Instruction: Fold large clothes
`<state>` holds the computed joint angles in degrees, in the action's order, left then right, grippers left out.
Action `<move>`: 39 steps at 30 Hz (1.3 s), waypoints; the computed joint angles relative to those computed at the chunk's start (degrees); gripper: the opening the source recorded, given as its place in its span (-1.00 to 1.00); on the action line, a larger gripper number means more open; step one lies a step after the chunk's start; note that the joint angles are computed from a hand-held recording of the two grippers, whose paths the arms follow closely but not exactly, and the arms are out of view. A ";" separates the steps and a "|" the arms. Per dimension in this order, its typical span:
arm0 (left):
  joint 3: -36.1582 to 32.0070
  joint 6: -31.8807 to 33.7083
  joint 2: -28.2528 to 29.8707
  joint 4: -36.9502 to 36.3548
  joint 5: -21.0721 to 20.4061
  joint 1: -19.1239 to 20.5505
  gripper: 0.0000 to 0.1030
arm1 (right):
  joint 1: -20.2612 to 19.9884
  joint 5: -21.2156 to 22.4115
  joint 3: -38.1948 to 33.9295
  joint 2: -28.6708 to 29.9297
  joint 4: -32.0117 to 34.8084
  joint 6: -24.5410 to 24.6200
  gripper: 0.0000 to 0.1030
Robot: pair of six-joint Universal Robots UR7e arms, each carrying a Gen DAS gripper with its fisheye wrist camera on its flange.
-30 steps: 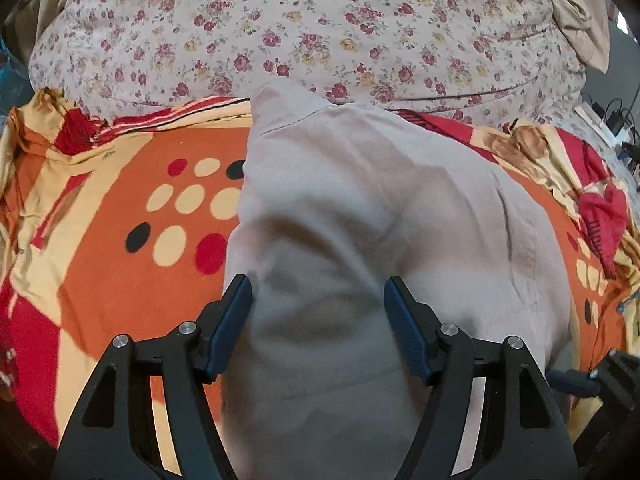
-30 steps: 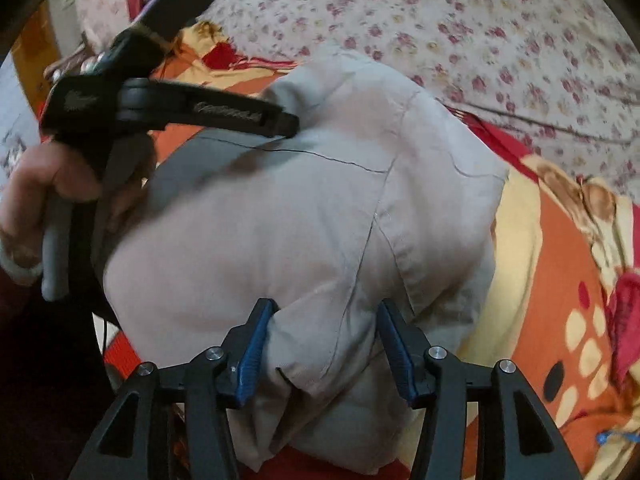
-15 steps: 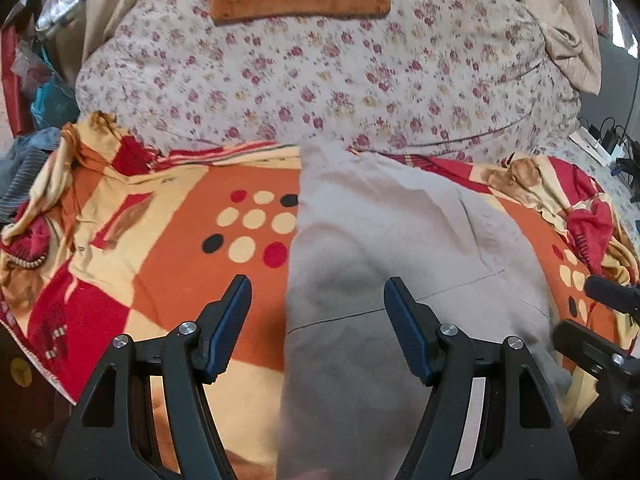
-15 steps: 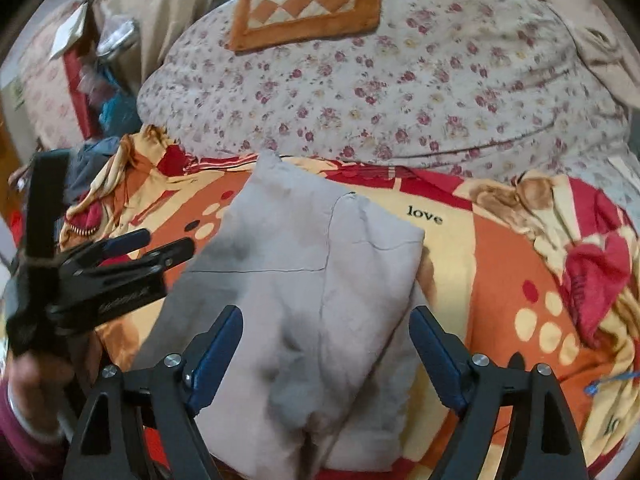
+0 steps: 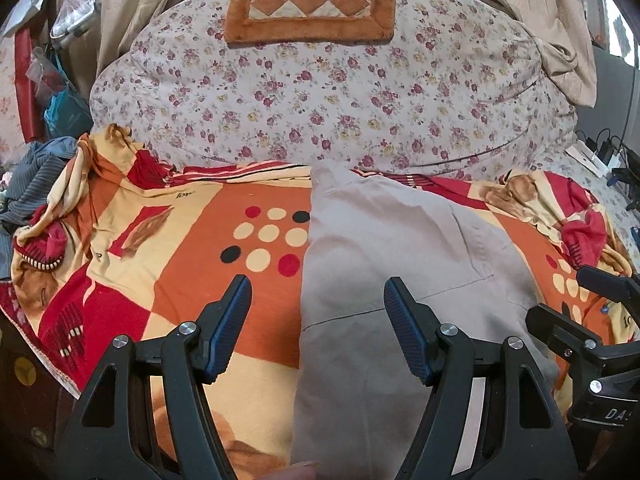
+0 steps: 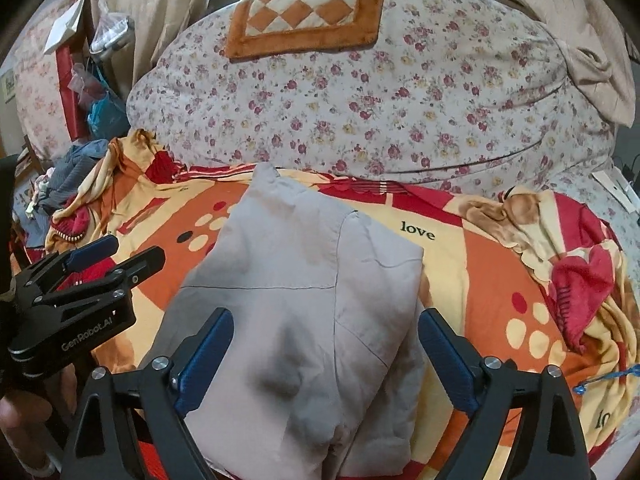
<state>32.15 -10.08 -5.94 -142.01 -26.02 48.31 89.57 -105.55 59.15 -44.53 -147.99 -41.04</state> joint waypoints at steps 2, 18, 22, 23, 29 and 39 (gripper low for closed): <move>-0.12 0.07 0.07 0.11 0.01 -0.01 0.34 | 0.01 -0.35 -0.51 0.40 0.42 0.31 0.79; -0.25 -2.05 0.00 2.09 -0.53 0.63 0.34 | -0.27 -0.97 -2.99 2.28 2.60 1.19 0.79; -1.20 -2.51 0.56 2.92 -0.67 0.89 0.34 | -0.30 -1.17 -3.96 2.94 3.19 1.60 0.79; -1.45 -2.63 0.71 3.16 -0.76 0.95 0.34 | -0.31 -1.21 -4.14 3.06 3.29 1.68 0.79; -2.88 -3.20 1.36 4.72 -1.17 1.33 0.34 | -0.31 -1.68 -5.65 4.06 4.07 2.08 0.79; -5.19 -4.42 2.35 7.14 -1.48 1.75 0.34 | -0.46 -1.73 -8.27 5.64 6.67 3.16 0.79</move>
<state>26.96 -14.50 -3.60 -134.87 -27.50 50.07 89.10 -107.28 50.88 -38.89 -141.32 -37.89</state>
